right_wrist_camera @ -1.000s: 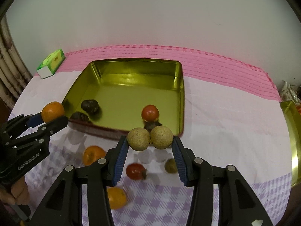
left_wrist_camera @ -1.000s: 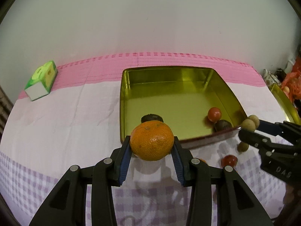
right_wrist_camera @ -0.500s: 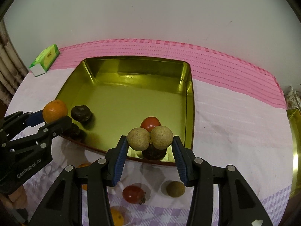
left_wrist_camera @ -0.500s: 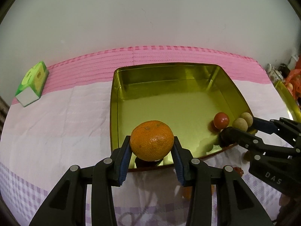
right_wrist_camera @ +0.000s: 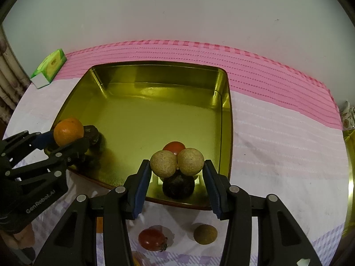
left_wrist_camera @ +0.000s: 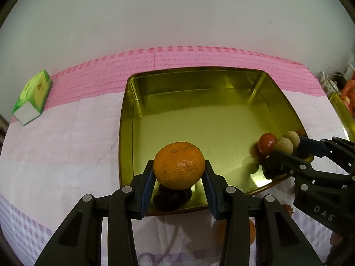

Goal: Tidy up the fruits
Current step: 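Open both grippers to drop the tan fruits and tangerine into the tin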

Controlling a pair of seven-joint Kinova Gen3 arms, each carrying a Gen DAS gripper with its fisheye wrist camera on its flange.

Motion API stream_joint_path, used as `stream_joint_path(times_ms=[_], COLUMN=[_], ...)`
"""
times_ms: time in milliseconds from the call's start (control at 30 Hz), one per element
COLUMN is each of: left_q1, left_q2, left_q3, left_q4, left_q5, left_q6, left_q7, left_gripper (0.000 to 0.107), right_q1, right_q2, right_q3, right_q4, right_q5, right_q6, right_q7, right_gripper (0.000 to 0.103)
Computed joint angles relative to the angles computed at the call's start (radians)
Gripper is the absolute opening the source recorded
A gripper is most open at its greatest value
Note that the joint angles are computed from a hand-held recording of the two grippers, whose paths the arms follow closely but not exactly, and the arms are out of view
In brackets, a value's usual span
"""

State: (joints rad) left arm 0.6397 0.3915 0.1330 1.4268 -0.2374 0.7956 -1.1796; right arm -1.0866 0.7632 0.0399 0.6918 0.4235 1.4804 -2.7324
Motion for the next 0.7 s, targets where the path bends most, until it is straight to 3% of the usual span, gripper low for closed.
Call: stream_joint_path(times_ms=[433, 567, 700], left_q1=[0.010, 0.022, 0.037], left_q2=[0.007, 0.003, -0.016], left_q3=[0.002, -0.004, -0.005], left_q4=[-0.007, -0.005, 0.009], left_q5=[-0.006, -0.015, -0.034], left_q6=[0.006, 0.004, -0.006], left_q7=[0.004, 0.014, 0.026], left_gripper=[0.045, 0.058, 0.061], right_q1=[-0.003, -0.010, -0.025], right_q2=[0.003, -0.002, -0.018], right_q3=[0.002, 0.005, 0.007], right_q4=[0.004, 0.009, 0.024], right_q5=[-0.001, 0.008, 0.022], right_q6=[-0.004, -0.005, -0.003], right_q7=[-0.006, -0.013, -0.033], right_gripper=[0.046, 0.049, 0.049])
